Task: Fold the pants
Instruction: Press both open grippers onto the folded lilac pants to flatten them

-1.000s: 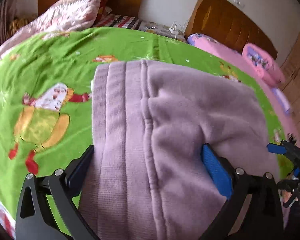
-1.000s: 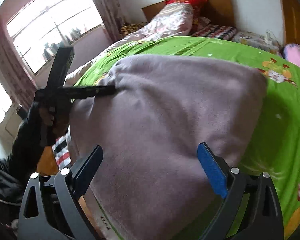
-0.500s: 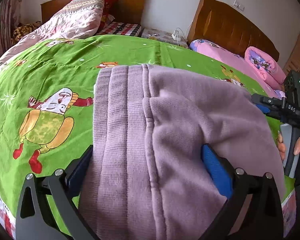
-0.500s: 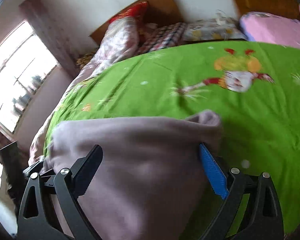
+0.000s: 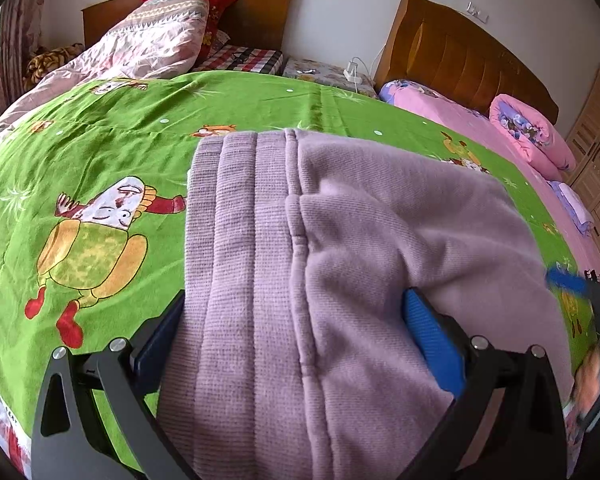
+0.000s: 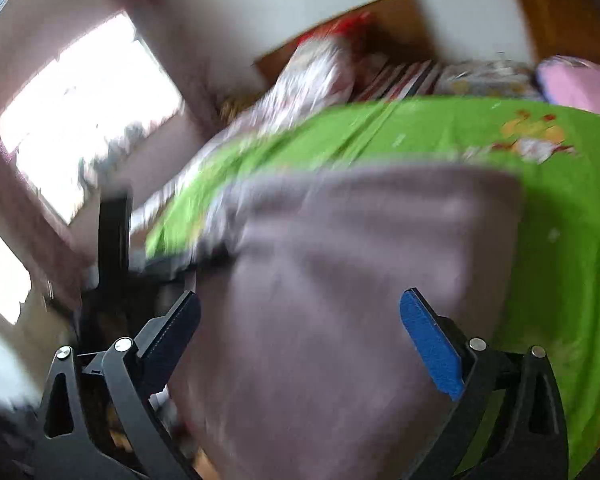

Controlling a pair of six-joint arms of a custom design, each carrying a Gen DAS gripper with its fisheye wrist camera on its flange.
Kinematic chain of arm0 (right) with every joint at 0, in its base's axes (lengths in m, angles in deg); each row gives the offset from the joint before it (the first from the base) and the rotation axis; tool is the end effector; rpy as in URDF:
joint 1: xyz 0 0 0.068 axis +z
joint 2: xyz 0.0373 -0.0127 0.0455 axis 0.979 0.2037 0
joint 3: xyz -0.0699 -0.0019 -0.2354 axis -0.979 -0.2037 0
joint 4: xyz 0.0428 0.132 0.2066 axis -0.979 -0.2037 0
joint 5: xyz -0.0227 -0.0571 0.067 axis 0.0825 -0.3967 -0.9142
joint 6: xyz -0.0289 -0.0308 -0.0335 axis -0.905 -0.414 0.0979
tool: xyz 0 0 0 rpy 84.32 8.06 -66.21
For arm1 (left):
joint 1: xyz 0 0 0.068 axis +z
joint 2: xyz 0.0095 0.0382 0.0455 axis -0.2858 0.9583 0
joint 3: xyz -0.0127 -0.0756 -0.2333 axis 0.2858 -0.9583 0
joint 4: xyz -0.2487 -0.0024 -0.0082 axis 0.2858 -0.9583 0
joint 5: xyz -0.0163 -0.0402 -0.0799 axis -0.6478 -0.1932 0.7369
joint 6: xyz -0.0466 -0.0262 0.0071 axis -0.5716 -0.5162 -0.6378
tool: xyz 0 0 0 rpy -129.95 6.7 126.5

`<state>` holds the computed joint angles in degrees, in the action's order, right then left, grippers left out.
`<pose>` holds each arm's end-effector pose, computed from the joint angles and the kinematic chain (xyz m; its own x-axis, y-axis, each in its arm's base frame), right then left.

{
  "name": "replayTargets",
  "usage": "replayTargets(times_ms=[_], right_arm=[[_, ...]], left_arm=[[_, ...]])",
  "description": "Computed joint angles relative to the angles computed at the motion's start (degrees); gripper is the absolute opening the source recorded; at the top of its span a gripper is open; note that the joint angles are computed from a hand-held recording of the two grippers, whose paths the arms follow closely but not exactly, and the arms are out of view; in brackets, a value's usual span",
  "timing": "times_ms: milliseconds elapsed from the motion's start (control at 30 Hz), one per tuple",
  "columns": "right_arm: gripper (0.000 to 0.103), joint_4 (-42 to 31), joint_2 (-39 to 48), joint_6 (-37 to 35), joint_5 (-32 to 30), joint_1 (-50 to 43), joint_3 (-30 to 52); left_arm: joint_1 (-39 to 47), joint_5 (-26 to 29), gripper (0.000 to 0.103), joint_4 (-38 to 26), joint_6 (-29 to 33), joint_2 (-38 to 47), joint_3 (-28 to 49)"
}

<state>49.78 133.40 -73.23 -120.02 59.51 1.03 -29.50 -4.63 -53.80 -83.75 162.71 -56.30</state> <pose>0.1435 -0.0225 0.1489 -0.7551 0.0645 -0.6524 -0.3113 0.8405 0.4434 0.2350 -0.0631 0.1188 -0.7620 0.1408 -0.6320 0.3485 0.9118 -0.2170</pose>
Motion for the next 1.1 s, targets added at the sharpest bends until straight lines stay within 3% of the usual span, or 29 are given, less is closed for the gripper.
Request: replayTargets(times_ms=[67,200,333,433,500,600,667,733,867,1033,1100], right_arm=[[0.098,1.23,-5.43,1.15,8.66,7.21,-3.63],[0.098,-3.43,-13.28,3.82,15.39,11.21,-3.37],[0.098,-14.37,-27.17,3.85,13.5,10.54,-2.09],[0.098,-14.34,-30.07,2.63,16.29,12.38,-1.1],[0.098,-5.43,-21.91,3.9,19.63,14.73,-0.51],[0.098,3.93,-6.35,3.81,15.2,8.16,2.26],[0.098,10.09,5.09,5.2,14.59,5.1,5.23],[0.098,14.61,15.49,5.48,10.01,1.98,8.55],[0.098,18.84,27.99,4.86,11.62,1.8,14.5],[0.098,21.24,38.89,2.44,16.88,1.01,19.39],[0.098,22.05,38.53,4.12,13.09,-1.91,18.75]], left_arm=[[-0.08,0.06,0.102,-0.29,-0.08,0.24,0.3],[-0.92,-1.84,0.102,-2.75,-1.02,-0.91,0.87],[-4.95,-6.41,0.101,-10.66,-5.01,-15.22,0.43],[-9.48,-8.65,0.101,-15.99,-3.51,-14.89,8.69],[-11.39,-9.17,0.101,-17.58,-1.81,-8.32,16.07],[-12.55,-6.85,0.101,-20.77,1.11,4.95,27.35],[-13.37,-7.46,0.101,-20.86,2.04,10.94,30.93],[-13.08,-9.32,0.101,-20.65,2.61,16.65,33.28],[-9.56,-4.37,0.101,-14.39,2.74,20.19,30.44],[-9.29,-3.84,0.101,-8.77,2.25,18.84,26.48],[-8.57,-2.48,0.101,-7.83,1.82,18.28,25.69]])
